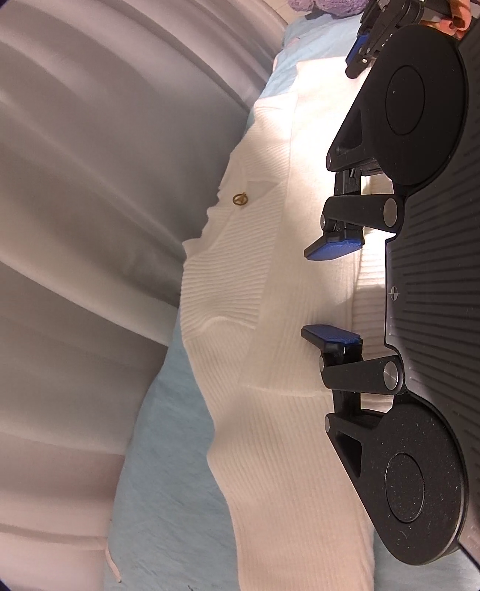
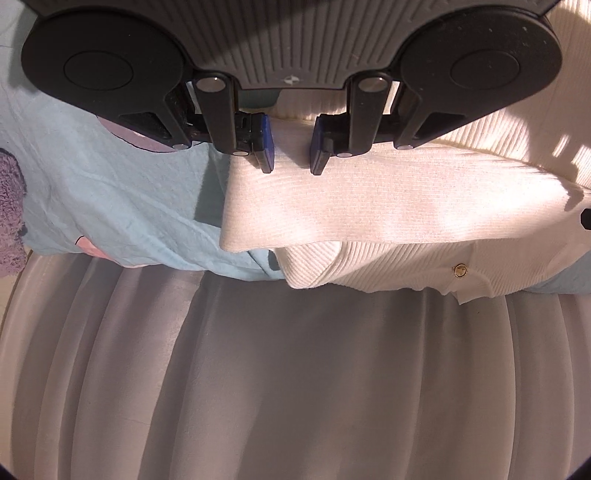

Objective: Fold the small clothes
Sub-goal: 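Grasp the cuff of the other sleeve with the left gripper, then lift the sleeve and lay it across the dress body, open left gripper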

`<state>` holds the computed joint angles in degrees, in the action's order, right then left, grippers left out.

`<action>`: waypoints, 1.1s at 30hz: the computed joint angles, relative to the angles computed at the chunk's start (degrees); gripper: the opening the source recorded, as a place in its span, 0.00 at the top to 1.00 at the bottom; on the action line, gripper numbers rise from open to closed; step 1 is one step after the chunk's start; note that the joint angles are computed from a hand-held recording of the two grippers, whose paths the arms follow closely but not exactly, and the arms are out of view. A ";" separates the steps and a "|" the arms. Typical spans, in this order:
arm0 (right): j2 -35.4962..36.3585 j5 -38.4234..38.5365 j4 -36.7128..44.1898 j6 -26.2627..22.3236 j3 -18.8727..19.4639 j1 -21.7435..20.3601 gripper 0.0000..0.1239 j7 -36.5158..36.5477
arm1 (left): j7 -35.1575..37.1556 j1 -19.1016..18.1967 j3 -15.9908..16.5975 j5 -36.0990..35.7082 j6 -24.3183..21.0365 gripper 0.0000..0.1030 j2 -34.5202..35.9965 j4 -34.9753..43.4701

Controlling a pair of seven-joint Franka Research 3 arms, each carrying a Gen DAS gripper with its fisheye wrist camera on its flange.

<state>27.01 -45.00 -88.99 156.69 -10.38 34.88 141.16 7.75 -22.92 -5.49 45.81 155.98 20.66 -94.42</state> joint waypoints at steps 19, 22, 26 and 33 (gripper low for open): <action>-17.01 40.40 -24.72 13.22 15.47 -8.89 0.80 -12.21 | -52.17 10.50 -4.75 4.44 -19.45 0.46 -42.73 -43.72; -16.62 41.30 -23.80 12.07 14.54 -7.54 0.81 -13.41 | -57.86 14.79 -5.88 6.35 -16.53 0.55 -46.66 -48.56; -15.95 41.77 -22.51 10.70 13.98 -6.48 0.81 -14.43 | -68.43 22.14 -8.51 12.84 -8.85 0.65 -48.92 -52.51; -15.46 41.93 -21.19 9.48 13.40 -5.60 0.81 -15.08 | -76.81 29.31 -12.35 17.64 -1.57 0.89 -51.30 -56.06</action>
<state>11.56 -3.07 -110.18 166.17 3.02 29.27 126.08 -69.06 6.39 -17.84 63.45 154.41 -30.64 -150.47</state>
